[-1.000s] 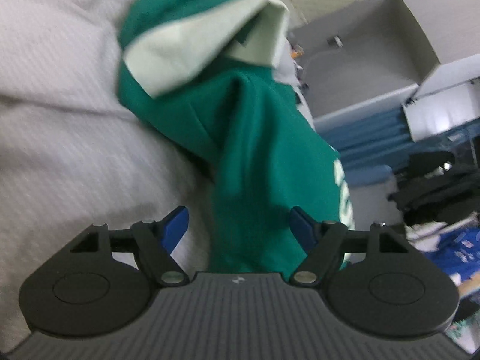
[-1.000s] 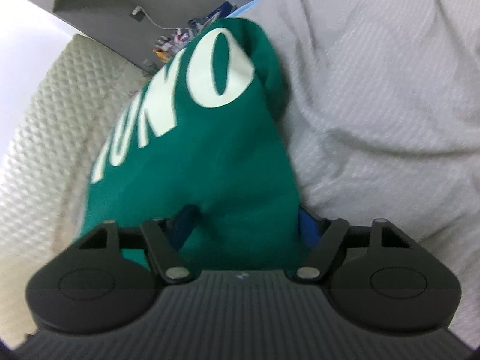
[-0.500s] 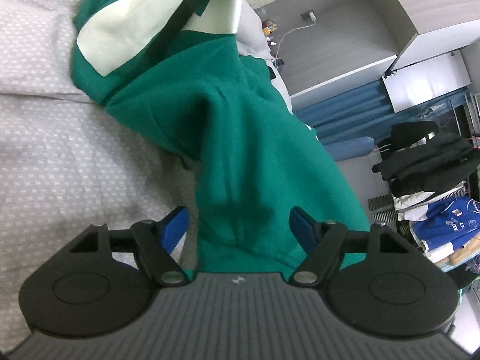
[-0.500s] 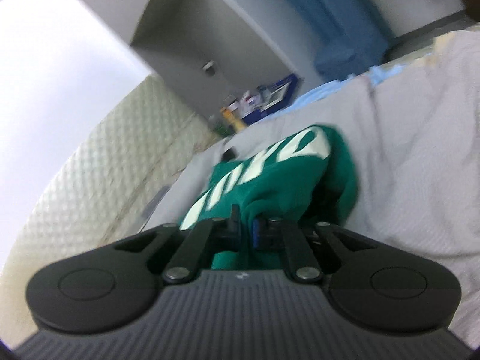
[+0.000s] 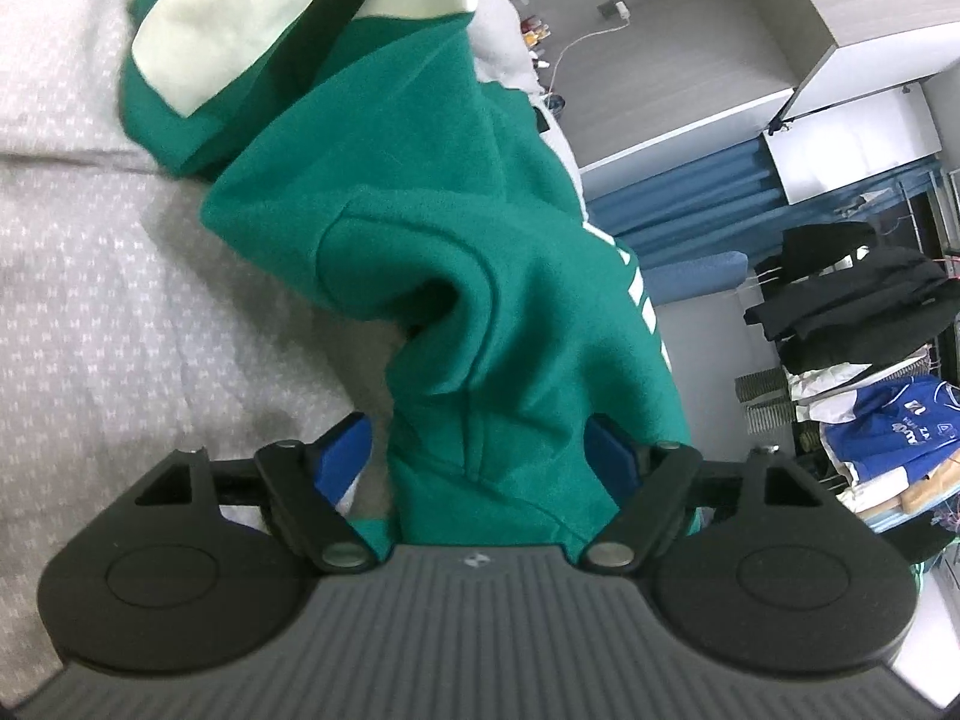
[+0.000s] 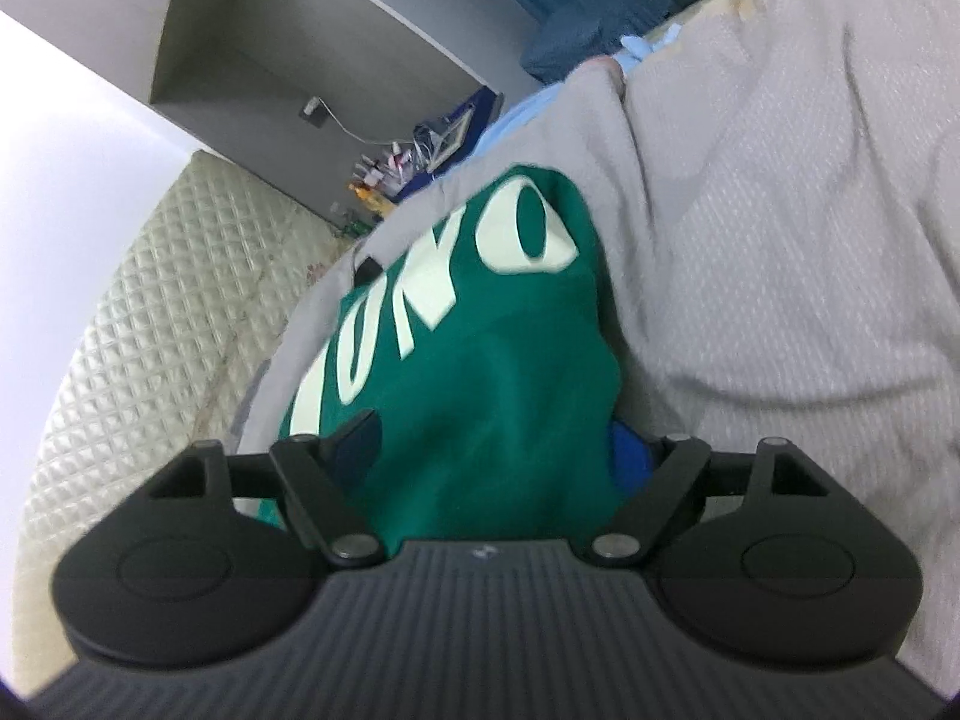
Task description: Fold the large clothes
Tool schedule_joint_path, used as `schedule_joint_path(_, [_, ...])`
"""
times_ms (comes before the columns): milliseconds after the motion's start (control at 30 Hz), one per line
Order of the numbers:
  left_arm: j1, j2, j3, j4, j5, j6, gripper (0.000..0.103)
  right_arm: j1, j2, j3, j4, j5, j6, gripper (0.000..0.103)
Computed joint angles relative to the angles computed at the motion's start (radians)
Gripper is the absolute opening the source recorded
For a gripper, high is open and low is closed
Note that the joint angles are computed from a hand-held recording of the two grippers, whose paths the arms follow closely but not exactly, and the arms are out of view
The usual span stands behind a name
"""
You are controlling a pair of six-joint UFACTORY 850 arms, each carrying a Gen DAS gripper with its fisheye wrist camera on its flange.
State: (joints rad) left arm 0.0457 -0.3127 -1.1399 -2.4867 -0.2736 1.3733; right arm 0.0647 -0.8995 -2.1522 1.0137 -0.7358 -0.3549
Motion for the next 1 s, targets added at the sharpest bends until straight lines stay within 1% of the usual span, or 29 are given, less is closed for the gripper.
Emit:
schedule_joint_path(67, [0.003,-0.01,-0.006,0.044,-0.004,-0.041,0.083,0.003,0.046,0.065,-0.042,0.018,0.027,0.081])
schedule_joint_path(133, [0.005,-0.023,-0.019,0.097,-0.003,-0.089,0.083,0.003,0.073,0.102,-0.081,-0.004,0.058,0.082])
schedule_joint_path(167, [0.005,-0.03,-0.026,0.122,-0.004,-0.112,0.083,0.001,0.068,0.094,-0.084,-0.025,0.074,0.082])
schedule_joint_path(300, [0.008,-0.066,-0.063,0.216,-0.012,-0.176,0.083,-0.011,0.069,0.118,0.058,-0.104,0.021,0.082])
schedule_joint_path(367, [0.006,-0.086,-0.082,0.233,-0.024,-0.178,0.083,-0.009,0.061,0.114,0.099,-0.118,-0.011,0.082])
schedule_joint_path(467, [0.012,-0.117,-0.11,0.254,-0.047,-0.19,0.083,-0.001,0.032,0.076,0.114,-0.118,-0.04,0.082])
schedule_joint_path(567, [0.025,-0.163,-0.152,0.297,-0.08,-0.234,0.085,0.014,-0.006,0.023,0.076,-0.097,-0.019,0.081])
schedule_joint_path(633, [0.028,-0.194,-0.184,0.325,-0.081,-0.253,0.085,0.022,-0.052,-0.041,0.058,-0.115,0.0,0.081])
schedule_joint_path(667, [0.027,-0.207,-0.198,0.319,-0.078,-0.236,0.084,0.025,-0.068,-0.064,0.051,-0.121,0.006,0.076])
schedule_joint_path(700, [0.025,-0.217,-0.209,0.297,-0.076,-0.204,0.084,0.029,-0.086,-0.092,0.04,-0.128,0.008,0.067])
schedule_joint_path(733, [0.024,-0.226,-0.22,0.301,-0.075,-0.198,0.084,0.033,-0.103,-0.119,0.025,-0.132,0.012,0.063])
schedule_joint_path(767, [0.024,-0.235,-0.233,0.318,-0.076,-0.204,0.084,0.038,-0.114,-0.139,0.005,-0.129,0.019,0.053])
schedule_joint_path(800, [0.023,-0.243,-0.246,0.336,-0.07,-0.213,0.083,0.041,-0.117,-0.144,-0.009,-0.121,0.02,0.046])
schedule_joint_path(833, [0.02,-0.246,-0.253,0.346,-0.061,-0.212,0.077,0.042,-0.12,-0.151,-0.018,-0.116,0.022,0.03])
schedule_joint_path(867, [0.017,-0.248,-0.261,0.369,-0.042,-0.222,0.067,0.041,-0.118,-0.148,-0.013,-0.114,0.014,0.025])
schedule_joint_path(900, [0.016,-0.247,-0.269,0.402,-0.026,-0.245,0.062,0.039,-0.112,-0.139,0.005,-0.113,-0.003,0.02])
schedule_joint_path(933, [0.015,-0.244,-0.272,0.415,-0.019,-0.248,0.052,0.036,-0.101,-0.124,0.03,-0.116,-0.032,0.017])
schedule_joint_path(967, [0.016,-0.235,-0.265,0.386,-0.03,-0.209,0.041,0.032,-0.078,-0.091,0.059,-0.112,-0.07,0.015])
schedule_joint_path(1000, [0.018,-0.222,-0.251,0.329,-0.065,-0.148,0.038,0.029,-0.045,-0.043,0.095,-0.101,-0.121,0.013])
